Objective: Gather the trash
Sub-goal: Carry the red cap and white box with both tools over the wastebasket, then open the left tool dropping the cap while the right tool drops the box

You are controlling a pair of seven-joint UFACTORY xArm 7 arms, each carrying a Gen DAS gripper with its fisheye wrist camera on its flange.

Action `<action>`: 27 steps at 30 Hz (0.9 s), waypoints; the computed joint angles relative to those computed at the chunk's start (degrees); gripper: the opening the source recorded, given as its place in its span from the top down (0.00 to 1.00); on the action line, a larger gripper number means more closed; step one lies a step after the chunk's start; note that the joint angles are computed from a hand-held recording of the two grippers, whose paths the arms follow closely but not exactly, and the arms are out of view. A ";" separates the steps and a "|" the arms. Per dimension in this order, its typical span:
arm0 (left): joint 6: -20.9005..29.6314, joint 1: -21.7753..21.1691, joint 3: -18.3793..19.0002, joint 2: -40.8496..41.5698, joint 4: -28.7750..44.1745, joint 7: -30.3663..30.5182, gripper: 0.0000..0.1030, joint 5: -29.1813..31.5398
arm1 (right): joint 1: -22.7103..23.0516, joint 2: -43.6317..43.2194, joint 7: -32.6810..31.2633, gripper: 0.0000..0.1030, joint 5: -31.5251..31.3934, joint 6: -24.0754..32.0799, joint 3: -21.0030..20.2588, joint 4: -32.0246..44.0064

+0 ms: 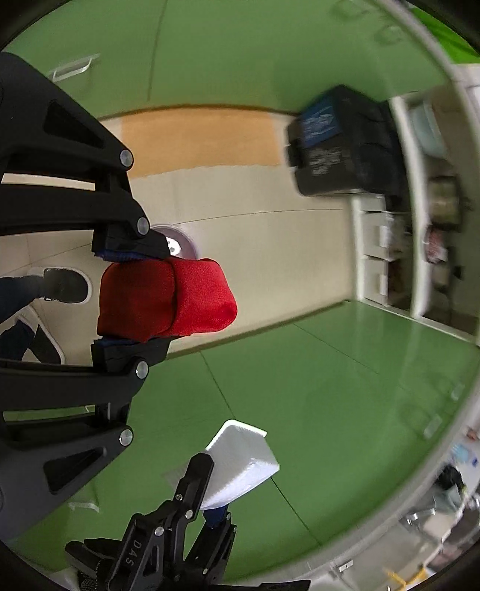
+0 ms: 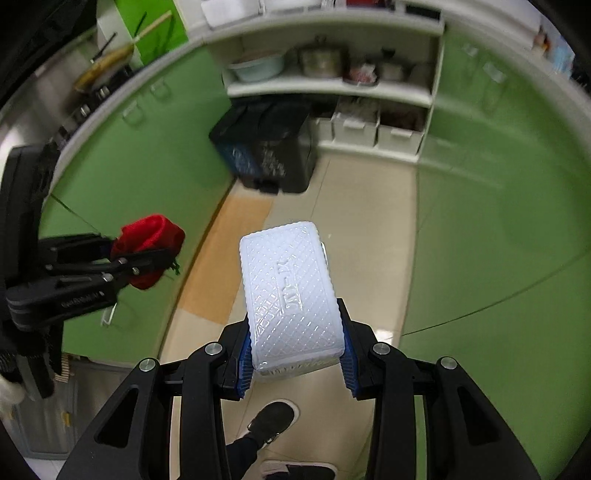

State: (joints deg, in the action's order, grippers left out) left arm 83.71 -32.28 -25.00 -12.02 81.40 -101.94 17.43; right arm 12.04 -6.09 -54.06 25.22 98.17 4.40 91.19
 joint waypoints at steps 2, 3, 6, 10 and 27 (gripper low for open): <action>-7.08 -0.07 1.26 -2.97 -8.75 -1.28 0.72 -2.63 | 0.47 -1.51 -0.71 0.64 -0.85 -3.30 0.68 -6.08; -10.10 0.12 1.45 -3.90 -12.08 -1.84 0.72 -3.51 | 0.85 -2.39 -1.35 0.64 -1.29 -5.50 1.06 -9.84; -18.79 0.57 1.39 -5.29 -21.12 -3.11 0.72 -5.47 | 2.01 -3.81 -2.50 0.64 -2.24 -10.84 1.75 -17.96; -29.42 0.90 1.19 -5.16 -30.57 -4.81 0.72 -6.72 | 3.24 -4.74 -3.30 0.64 -2.99 -16.85 2.08 -26.19; -39.27 1.90 1.85 -6.63 -41.54 -9.62 0.03 -4.48 | 5.65 -2.90 -3.52 0.64 -3.93 -24.87 2.68 -33.79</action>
State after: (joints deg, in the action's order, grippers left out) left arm 44.44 -30.38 -23.15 -18.65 39.86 -111.56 12.95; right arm 17.68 -8.99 -57.59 21.29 73.30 7.08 57.40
